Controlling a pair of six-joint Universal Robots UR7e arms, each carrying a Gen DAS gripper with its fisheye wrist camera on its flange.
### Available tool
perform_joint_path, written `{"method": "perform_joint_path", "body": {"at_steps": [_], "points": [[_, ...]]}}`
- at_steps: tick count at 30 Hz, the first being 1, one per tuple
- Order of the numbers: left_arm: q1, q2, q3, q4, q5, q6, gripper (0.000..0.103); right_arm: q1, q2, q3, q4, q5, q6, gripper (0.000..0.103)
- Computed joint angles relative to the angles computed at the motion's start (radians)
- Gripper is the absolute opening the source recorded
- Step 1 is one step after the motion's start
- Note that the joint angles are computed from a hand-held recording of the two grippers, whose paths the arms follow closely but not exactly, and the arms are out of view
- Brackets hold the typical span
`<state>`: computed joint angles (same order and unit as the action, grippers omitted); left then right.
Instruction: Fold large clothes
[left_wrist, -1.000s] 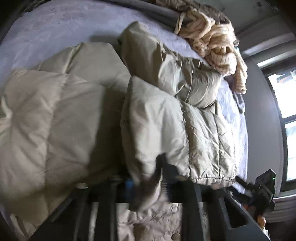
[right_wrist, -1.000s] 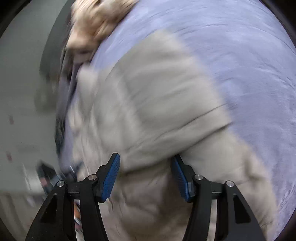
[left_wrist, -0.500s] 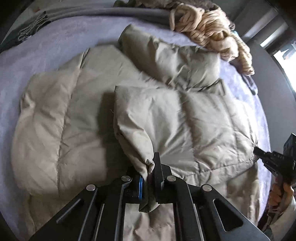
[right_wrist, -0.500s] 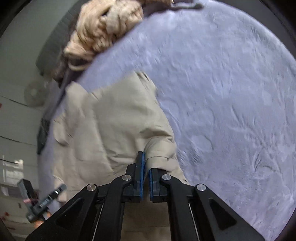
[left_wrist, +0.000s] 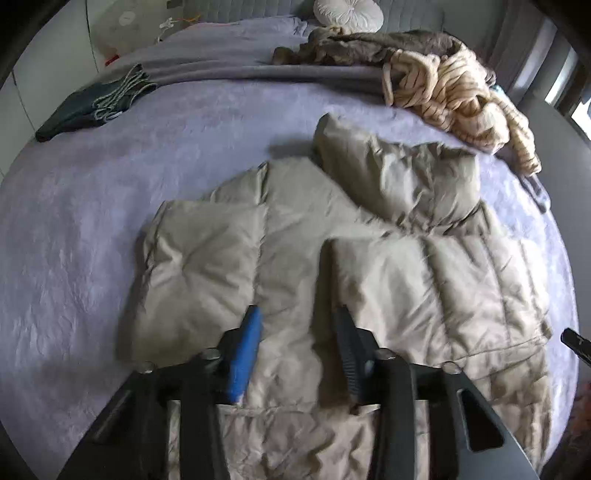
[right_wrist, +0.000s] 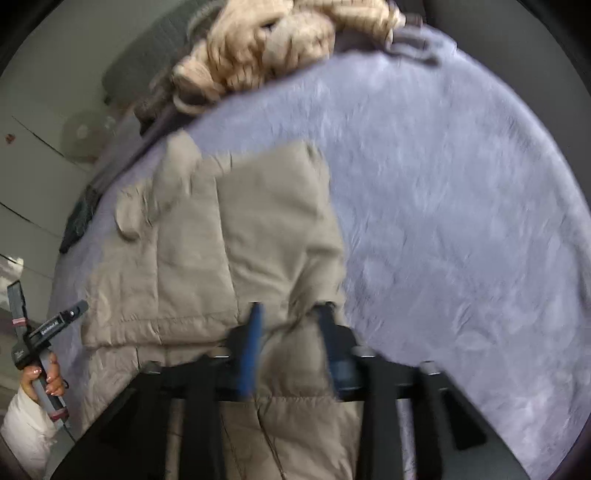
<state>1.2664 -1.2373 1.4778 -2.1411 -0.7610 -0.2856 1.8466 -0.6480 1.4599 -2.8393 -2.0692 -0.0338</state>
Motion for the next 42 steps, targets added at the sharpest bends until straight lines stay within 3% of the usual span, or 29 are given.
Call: {"method": "perform_joint_path", "body": {"at_steps": [1, 3, 4, 8, 10, 12, 13, 18, 20, 23, 25, 26, 28, 33, 37, 42], "points": [[0.000, 0.006, -0.008, -0.021, -0.027, 0.002, 0.042, -0.005, -0.002, 0.002, -0.037, 0.010, 0.001, 0.058], [-0.002, 0.023, -0.022, -0.047, -0.072, 0.016, 0.042, -0.041, 0.007, -0.038, -0.055, 0.088, 0.071, 0.059], [-0.005, 0.039, -0.031, -0.055, -0.084, 0.025, 0.042, -0.077, 0.019, -0.074, -0.029, 0.170, 0.144, 0.060], [-0.010, 0.094, -0.044, -0.028, -0.080, 0.036, 0.042, -0.163, 0.108, -0.209, 0.074, 0.374, 0.363, 0.059], [-0.004, 0.117, -0.051, -0.012, -0.042, 0.041, 0.042, -0.184, 0.142, -0.252, 0.113, 0.502, 0.391, 0.013], [0.007, 0.134, -0.057, -0.014, -0.008, 0.058, 0.042, -0.174, 0.148, -0.259, 0.093, 0.513, 0.346, 0.012], [0.018, 0.148, -0.071, -0.015, 0.000, 0.061, 0.042, -0.164, 0.153, -0.272, 0.106, 0.486, 0.321, 0.012], [0.051, 0.159, -0.076, -0.042, -0.027, 0.059, 0.042, -0.103, 0.228, -0.407, 0.256, 0.138, 0.125, 0.012], [0.042, 0.153, -0.038, -0.084, 0.005, 0.110, 0.043, -0.089, 0.261, -0.431, 0.243, 0.035, 0.041, 0.012], [0.030, 0.152, 0.005, -0.139, 0.053, 0.156, 0.044, -0.055, 0.327, -0.446, 0.119, -0.118, -0.112, 0.012], [0.027, 0.154, 0.015, -0.156, 0.069, 0.159, 0.044, -0.027, 0.353, -0.484, 0.151, -0.195, -0.145, 0.016], [0.025, 0.151, 0.018, -0.156, 0.072, 0.154, 0.044, -0.025, 0.335, -0.462, 0.229, -0.179, -0.119, 0.016], [0.020, 0.143, 0.022, -0.142, 0.081, 0.138, 0.044, -0.005, 0.337, -0.501, 0.327, -0.222, -0.110, 0.018], [0.000, 0.117, 0.018, -0.085, 0.143, 0.077, 0.044, 0.009, 0.240, -0.376, 0.307, -0.259, -0.069, 0.043], [-0.012, 0.075, 0.006, 0.023, 0.150, -0.011, 0.044, 0.006, 0.126, -0.246, 0.349, -0.241, 0.031, 0.046], [-0.046, 0.011, 0.005, 0.245, 0.125, -0.156, 0.044, 0.010, 0.046, -0.188, 0.479, -0.184, 0.182, 0.056]]}}
